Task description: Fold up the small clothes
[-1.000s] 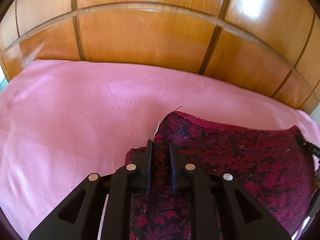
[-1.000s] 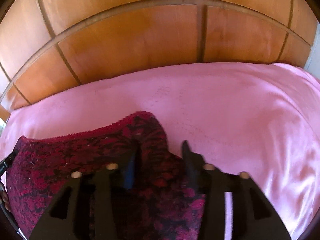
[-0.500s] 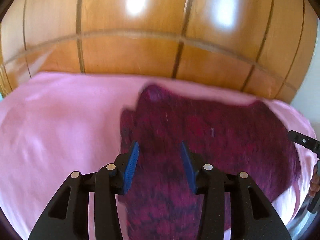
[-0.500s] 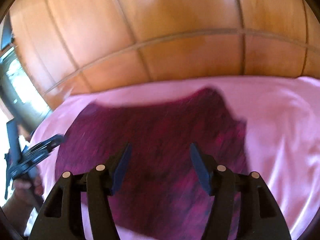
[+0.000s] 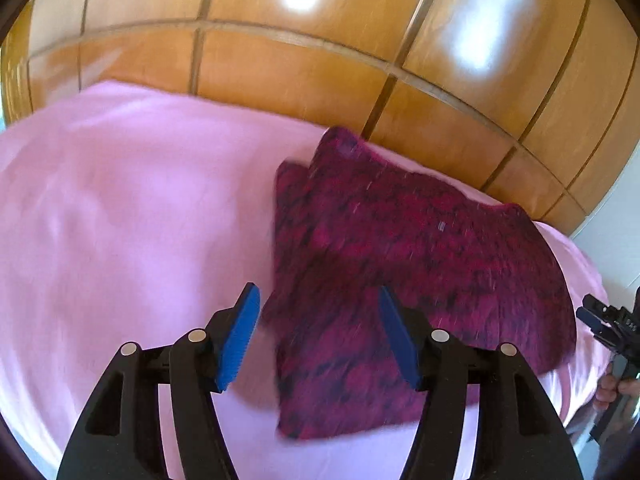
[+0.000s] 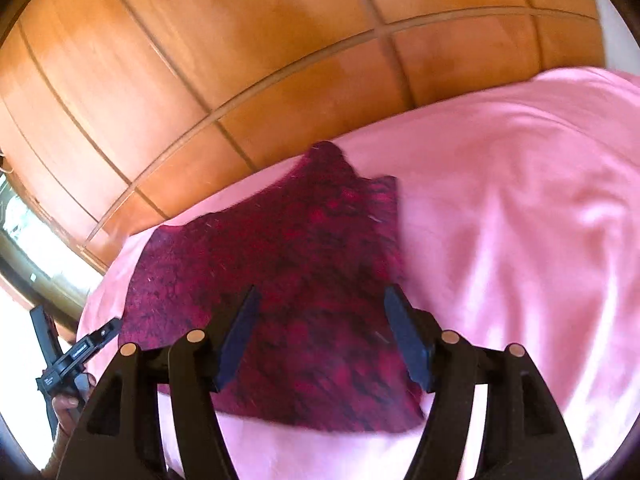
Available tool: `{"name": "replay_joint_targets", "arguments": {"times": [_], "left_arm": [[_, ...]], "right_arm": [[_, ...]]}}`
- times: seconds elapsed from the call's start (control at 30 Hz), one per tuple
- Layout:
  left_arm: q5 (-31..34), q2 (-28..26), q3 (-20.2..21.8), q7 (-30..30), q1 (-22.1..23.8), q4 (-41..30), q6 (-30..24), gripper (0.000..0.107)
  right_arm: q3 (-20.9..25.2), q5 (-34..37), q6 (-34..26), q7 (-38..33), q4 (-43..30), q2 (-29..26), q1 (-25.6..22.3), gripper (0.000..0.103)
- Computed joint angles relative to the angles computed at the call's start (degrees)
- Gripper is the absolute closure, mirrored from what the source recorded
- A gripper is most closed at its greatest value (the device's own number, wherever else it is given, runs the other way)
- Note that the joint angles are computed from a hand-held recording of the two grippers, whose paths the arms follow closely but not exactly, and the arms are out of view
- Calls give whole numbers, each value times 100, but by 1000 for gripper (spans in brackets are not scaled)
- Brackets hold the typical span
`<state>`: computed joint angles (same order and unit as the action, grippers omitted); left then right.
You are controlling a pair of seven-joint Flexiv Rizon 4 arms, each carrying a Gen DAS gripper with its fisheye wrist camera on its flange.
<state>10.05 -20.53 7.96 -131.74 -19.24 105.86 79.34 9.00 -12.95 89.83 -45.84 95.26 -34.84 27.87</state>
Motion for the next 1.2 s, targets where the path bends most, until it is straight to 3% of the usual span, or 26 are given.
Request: {"name": "replay_joint_targets", "arguments": {"times": [0.17,0.23,0.3,0.37,0.43,0.5,0.57,0.63,0.7,0.8,0.9,1.07,1.13,1.2], "left_arm": [[-898,293,-744,528,588,1105,768,47],[-1286,311,-986,764,736,1303,899,47],[-1231,274,-603,639,378,1182,695,48],[-1110,208,-331,489,159,1001,358,48],[-1221,152,-410,433,227,993,288,48],[-984,145,-189,222,36,887,173,48],[-718,216,-46,40,-87,820,73,48],[-590,356,-84,26,-29,916,179,48],[-314,459,32,-69,-64,841,142,48],[-334,454,-131,107,233,684,344,48],[-906,270,-615,631,717,522,541,48],[-1784,-297,-1060,1358,1089,-136,422,48],[-2100,-469,-1220,1574,1210,-308,326,58],[-2212,-665,-1098,1657,1123,-620,11,77]], "right_arm": [[189,78,-161,-75,306,89,-138,44],[99,128,-373,-32,274,27,2,72],[-386,-63,-443,335,424,99,352,86],[-786,-191,-381,645,518,183,615,89],[-1014,-463,-669,794,466,175,743,89],[-831,-550,-847,779,358,68,604,88],[-985,-751,-829,921,445,115,719,85],[-1035,-870,-855,1058,510,194,749,69],[-1379,-1230,-838,1298,694,352,1000,57],[-2005,-1875,-529,1835,953,536,1413,50],[-2466,-2372,-203,2294,890,527,1727,39],[-1815,-2412,-412,1744,-70,44,1384,31],[-1400,-2269,-642,1391,-584,-244,1162,31],[-1095,-2119,-915,1045,-1066,-517,1032,31]]}}
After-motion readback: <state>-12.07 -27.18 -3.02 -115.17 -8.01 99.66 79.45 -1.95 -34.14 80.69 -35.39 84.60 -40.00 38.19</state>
